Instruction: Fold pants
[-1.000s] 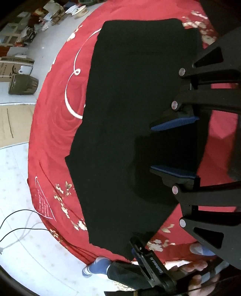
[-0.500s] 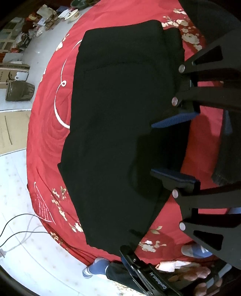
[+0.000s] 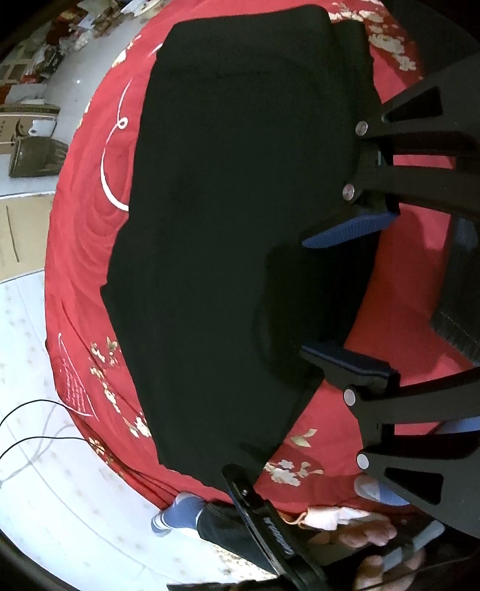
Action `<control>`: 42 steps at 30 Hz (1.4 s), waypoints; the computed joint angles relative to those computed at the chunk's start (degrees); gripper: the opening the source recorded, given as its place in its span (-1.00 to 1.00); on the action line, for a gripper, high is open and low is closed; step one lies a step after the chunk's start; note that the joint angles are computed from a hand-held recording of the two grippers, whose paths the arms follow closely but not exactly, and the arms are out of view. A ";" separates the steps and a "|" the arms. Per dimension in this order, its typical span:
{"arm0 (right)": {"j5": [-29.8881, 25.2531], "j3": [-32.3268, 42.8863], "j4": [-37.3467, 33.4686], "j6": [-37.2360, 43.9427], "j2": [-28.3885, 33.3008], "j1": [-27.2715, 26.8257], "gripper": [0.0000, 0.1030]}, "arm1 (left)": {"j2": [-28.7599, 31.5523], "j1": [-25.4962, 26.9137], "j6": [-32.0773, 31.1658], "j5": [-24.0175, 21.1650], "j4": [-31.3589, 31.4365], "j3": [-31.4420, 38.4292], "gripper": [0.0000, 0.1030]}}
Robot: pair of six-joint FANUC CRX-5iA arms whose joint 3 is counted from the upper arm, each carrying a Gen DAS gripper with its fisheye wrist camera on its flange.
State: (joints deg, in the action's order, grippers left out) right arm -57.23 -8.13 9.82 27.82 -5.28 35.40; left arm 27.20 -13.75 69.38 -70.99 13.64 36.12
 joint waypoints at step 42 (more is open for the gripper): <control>4.47 -1.61 -2.54 -0.99 -1.25 -1.49 0.05 | 6.29 4.92 17.62 8.40 -0.75 4.26 -0.89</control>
